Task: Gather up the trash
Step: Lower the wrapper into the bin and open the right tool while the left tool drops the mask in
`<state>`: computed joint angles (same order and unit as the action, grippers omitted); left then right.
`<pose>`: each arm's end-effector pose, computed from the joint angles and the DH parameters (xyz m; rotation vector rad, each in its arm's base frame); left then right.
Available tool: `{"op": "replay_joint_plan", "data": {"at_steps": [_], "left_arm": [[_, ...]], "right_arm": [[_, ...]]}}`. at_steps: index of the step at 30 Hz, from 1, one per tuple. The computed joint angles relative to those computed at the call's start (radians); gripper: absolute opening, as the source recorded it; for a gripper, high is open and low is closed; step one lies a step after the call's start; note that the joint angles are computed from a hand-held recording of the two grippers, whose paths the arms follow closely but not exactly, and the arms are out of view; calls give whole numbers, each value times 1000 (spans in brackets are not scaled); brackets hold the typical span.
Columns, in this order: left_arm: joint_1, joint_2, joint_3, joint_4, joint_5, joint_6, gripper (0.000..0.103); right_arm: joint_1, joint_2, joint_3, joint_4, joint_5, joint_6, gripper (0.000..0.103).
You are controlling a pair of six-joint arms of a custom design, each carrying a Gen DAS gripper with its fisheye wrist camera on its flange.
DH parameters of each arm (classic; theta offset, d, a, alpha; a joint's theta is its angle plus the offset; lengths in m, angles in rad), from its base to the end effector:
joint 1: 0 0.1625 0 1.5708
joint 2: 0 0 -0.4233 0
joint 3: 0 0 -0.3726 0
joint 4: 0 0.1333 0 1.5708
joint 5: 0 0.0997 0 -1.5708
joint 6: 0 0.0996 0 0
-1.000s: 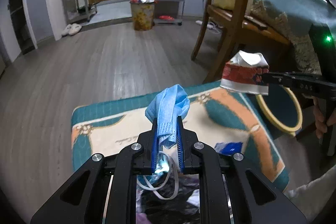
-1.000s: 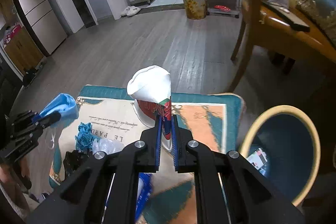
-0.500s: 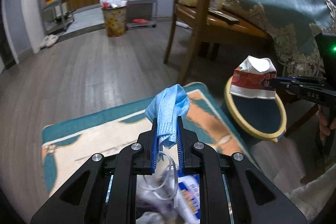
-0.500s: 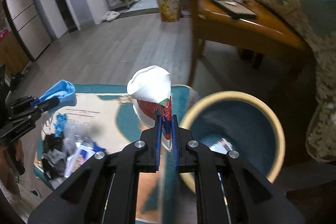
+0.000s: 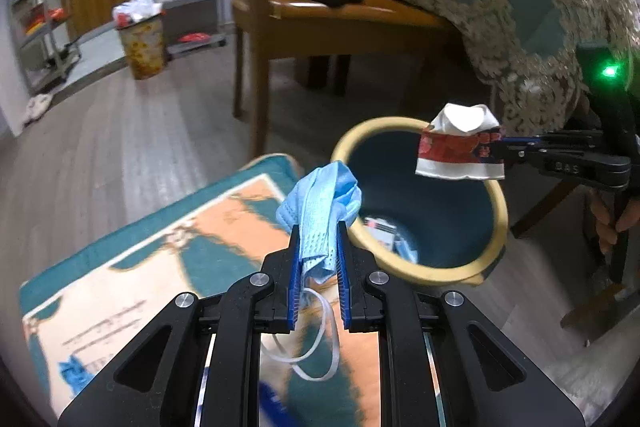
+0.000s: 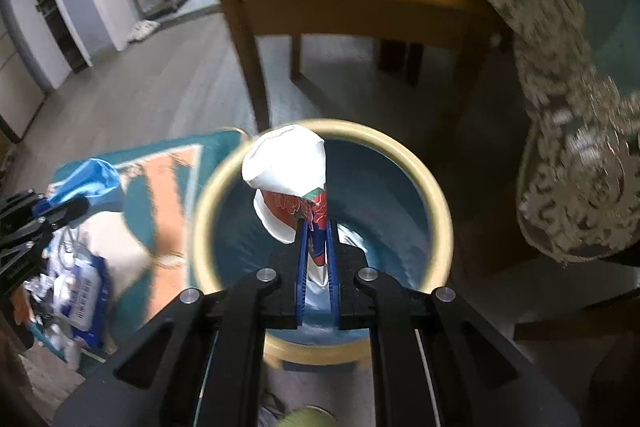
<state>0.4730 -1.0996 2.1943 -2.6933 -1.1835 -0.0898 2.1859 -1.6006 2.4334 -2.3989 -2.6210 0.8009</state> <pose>-0.3362 -0.3641 0.1191 1.3533 2.4696 -0.3414 0.2331 -0.2486 0.2599 -0.2018 -2.1980 0.8277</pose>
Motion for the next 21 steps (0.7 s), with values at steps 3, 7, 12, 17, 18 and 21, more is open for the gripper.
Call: {"op": "replay_joint_plan", "data": {"at_steps": [3, 7, 12, 17, 18, 21], "left_arm": [[-14, 41, -2, -24, -25, 13, 17], [-29, 87, -10, -53, -65, 15, 17], [-45, 144, -20, -110, -107, 26, 17], [-47, 192, -33, -142, -138, 38, 17], [-46, 203, -37, -150, -144, 41, 17], [-46, 228, -47, -173, -149, 50, 17]], "right_arm": [[-35, -39, 19, 40, 1, 16, 8], [-83, -76, 49, 53, 6, 18, 8], [-140, -98, 76, 72, 26, 23, 8], [-160, -107, 87, 73, 36, 31, 8], [-165, -106, 91, 61, 38, 28, 8], [-172, -101, 94, 63, 37, 29, 8]]}}
